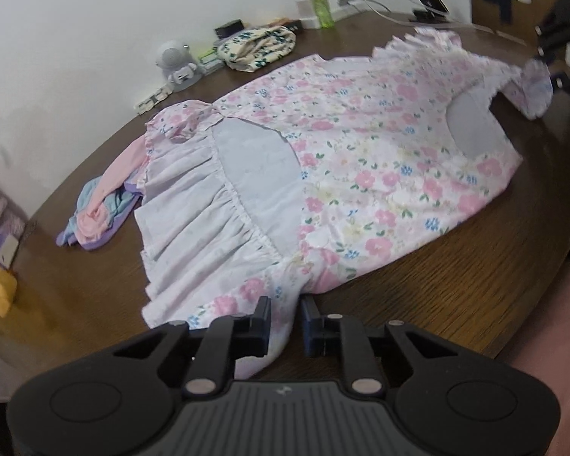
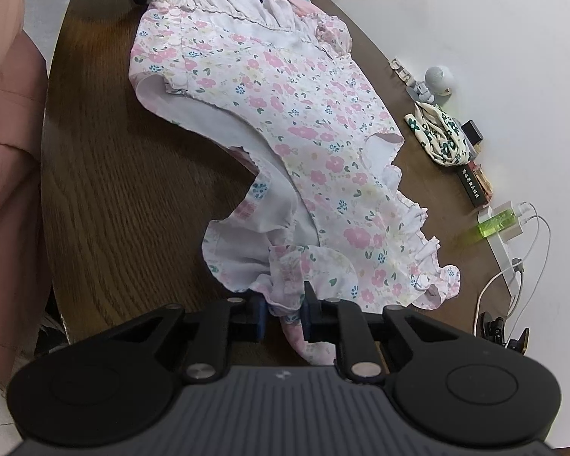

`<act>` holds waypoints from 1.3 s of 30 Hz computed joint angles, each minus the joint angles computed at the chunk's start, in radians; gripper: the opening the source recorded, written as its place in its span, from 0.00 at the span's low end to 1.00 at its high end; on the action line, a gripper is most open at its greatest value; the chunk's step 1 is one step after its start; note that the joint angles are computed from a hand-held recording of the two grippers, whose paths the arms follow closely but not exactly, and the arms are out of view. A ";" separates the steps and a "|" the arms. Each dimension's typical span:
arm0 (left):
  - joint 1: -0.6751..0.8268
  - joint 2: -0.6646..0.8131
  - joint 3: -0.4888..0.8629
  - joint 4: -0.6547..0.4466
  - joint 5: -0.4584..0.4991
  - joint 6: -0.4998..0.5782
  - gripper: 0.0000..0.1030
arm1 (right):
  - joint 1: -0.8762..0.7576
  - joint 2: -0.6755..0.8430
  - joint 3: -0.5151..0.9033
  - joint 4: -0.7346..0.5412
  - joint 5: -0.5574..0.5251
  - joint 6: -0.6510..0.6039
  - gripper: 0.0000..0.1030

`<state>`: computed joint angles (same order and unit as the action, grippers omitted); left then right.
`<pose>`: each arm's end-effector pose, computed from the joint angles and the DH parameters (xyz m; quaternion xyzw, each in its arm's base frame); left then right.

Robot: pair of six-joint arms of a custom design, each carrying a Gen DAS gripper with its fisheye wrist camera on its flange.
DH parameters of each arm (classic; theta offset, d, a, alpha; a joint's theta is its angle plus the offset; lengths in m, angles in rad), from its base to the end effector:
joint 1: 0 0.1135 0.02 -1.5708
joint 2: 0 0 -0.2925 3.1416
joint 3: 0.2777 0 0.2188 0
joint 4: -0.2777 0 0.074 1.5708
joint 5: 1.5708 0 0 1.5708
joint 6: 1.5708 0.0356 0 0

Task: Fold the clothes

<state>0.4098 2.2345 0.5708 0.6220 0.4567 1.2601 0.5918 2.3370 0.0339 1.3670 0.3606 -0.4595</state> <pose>0.2758 0.1027 0.0374 0.4417 0.8320 0.0421 0.3329 0.1650 0.0958 0.0413 -0.4206 0.8366 -0.1497 0.3176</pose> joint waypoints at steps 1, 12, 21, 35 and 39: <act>-0.009 0.000 0.016 -0.022 -0.010 0.028 0.16 | -0.001 -0.006 0.003 -0.010 -0.003 -0.001 0.16; -0.060 -0.035 0.088 -0.151 -0.025 0.285 0.00 | -0.028 -0.086 0.044 -0.153 -0.057 0.007 0.10; -0.121 -0.128 0.149 -0.308 -0.095 0.353 0.00 | -0.143 -0.292 0.138 -0.499 -0.206 -0.059 0.06; -0.339 0.157 0.993 -0.902 -0.237 -0.051 0.00 | -0.615 -0.283 0.861 -1.382 -0.674 -0.175 0.06; -0.353 0.298 1.218 -1.037 -0.258 -0.092 0.00 | -0.646 -0.146 1.014 -1.467 -0.649 -0.170 0.06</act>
<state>0.0569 2.5323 1.7887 -0.4151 0.1989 1.1680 -0.0541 2.1909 1.0477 -0.1003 -0.2888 -0.6292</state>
